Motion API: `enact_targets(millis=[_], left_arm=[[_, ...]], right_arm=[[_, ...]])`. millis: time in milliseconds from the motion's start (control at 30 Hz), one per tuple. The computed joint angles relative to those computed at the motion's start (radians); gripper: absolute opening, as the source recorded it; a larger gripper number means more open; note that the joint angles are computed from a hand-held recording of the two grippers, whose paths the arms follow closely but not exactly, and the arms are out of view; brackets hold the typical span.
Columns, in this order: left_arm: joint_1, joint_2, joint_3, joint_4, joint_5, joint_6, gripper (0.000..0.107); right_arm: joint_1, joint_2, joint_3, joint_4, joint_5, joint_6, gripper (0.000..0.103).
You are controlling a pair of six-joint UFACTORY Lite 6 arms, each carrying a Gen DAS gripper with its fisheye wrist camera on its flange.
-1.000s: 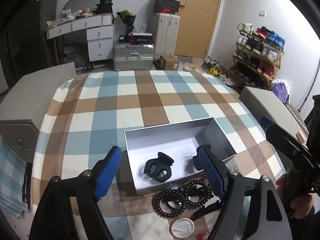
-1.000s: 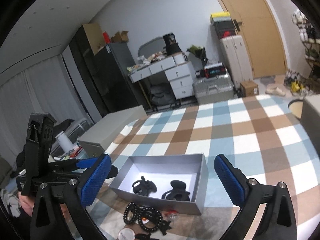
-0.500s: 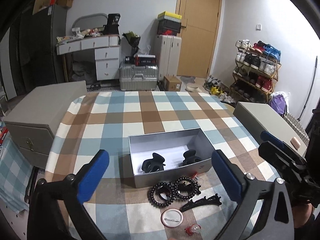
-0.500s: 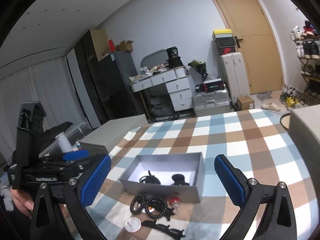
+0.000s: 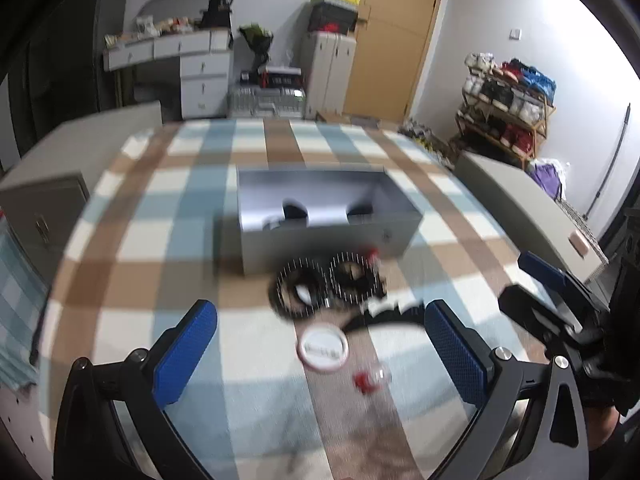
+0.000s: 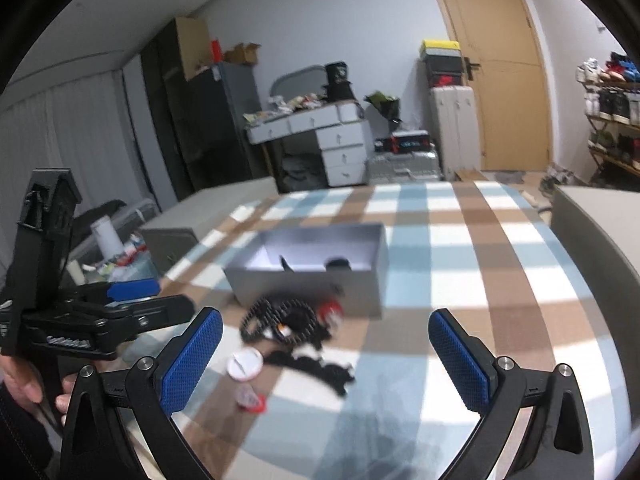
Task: Organize jewelry
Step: 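Withdraw both grippers from the box toward the remaining jewelry, then grasp the small red-and-clear container with the left gripper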
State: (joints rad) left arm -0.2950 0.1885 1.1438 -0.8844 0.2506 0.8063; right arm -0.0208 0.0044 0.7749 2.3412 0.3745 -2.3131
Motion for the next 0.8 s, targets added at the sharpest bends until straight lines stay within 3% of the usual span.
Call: enact_targets(millis=[100,233,367,500,600,700,800], left_arm=[[-0.008,0.000,-0.036,-0.027,0.012,0.038,0.101],[-0.025,0.033,-0.044,0.025,0.041,-0.003,0.101],[-0.029,0.058,-0.046,-0.027,0.078,0.046,0.101],[-0.068,0.062,-0.037,0.089,0.072,-0.042,0.101],[-0.076,0.060,-0.035,0.061,0.077,-0.001,0.101],[-0.082,0.071,-0.013,0.095,0.092,-0.027,0.089],[-0.081,0.085,0.004,0.123,0.099,-0.040,0.084]], right_arm=[[-0.014,0.003,-0.022,-0.056,0.007,0.055,0.103],[-0.004,-0.024,-0.066,0.028,-0.011,-0.031,0.103],[-0.004,-0.030,-0.088,0.026,-0.009,-0.019,0.103],[-0.003,-0.025,-0.096,0.007,-0.009,0.008,0.103],[-0.014,-0.024,-0.098,-0.007,-0.004,0.020,0.103],[-0.036,-0.022,-0.101,-0.039,0.012,0.065,0.103],[-0.043,-0.022,-0.104,-0.051,0.016,0.081,0.103]])
